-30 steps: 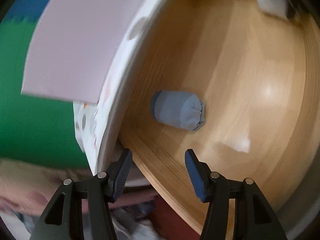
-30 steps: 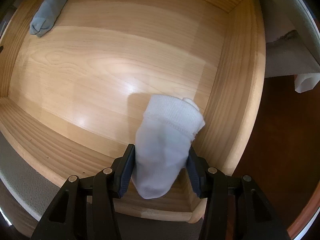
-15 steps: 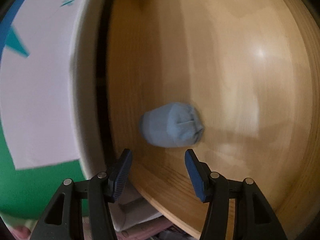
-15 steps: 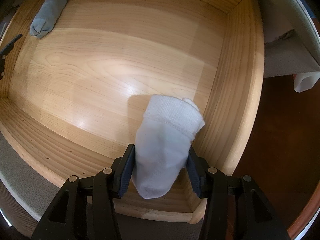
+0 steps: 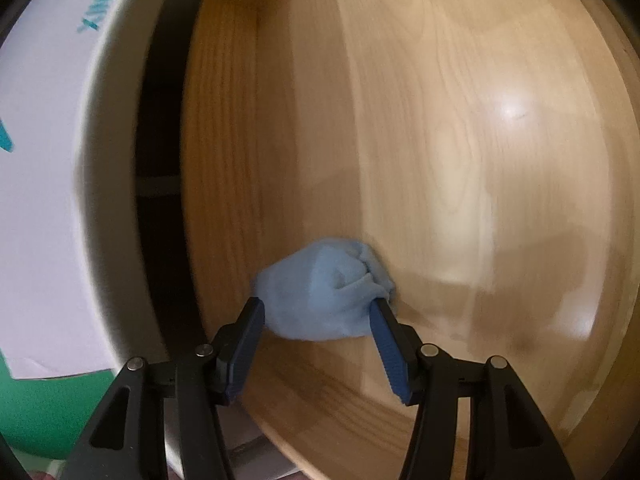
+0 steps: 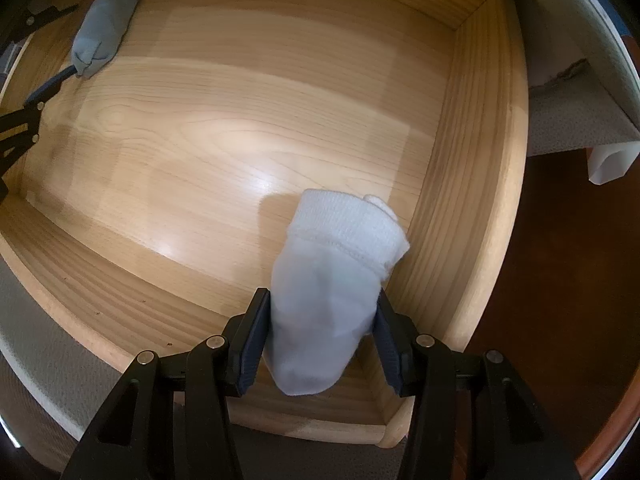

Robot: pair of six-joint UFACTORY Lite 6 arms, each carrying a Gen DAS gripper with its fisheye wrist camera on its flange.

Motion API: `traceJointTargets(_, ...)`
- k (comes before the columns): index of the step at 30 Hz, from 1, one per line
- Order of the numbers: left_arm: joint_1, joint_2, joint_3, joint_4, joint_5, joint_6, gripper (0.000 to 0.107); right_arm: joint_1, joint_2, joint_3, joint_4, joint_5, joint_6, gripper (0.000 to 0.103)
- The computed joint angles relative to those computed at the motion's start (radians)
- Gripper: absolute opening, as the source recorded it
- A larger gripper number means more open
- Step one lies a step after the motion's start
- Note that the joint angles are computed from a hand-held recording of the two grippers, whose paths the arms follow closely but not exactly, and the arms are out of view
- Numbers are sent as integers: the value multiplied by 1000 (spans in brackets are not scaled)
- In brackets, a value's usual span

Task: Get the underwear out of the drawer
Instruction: 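Move the left tool into the drawer toward the blue rolled sock while the right holds the white sock, then grasp the blue rolled sock with the left tool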

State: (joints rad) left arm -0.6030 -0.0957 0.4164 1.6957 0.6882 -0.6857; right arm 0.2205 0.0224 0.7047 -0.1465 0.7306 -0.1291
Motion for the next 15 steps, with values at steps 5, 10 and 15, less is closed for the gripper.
traceJointTargets(5, 45, 41, 62, -63, -60, 27, 39, -9, -8, -7, 1, -2, -11, 47)
traceJointTargets(10, 108, 73, 187, -292, -112, 254, 28, -11, -10, -10, 1, -2, -11, 47)
traceJointTargets(15, 197, 157, 401, -706, -112, 600, 25, -17, 0, 1, 0, -2, -19, 46)
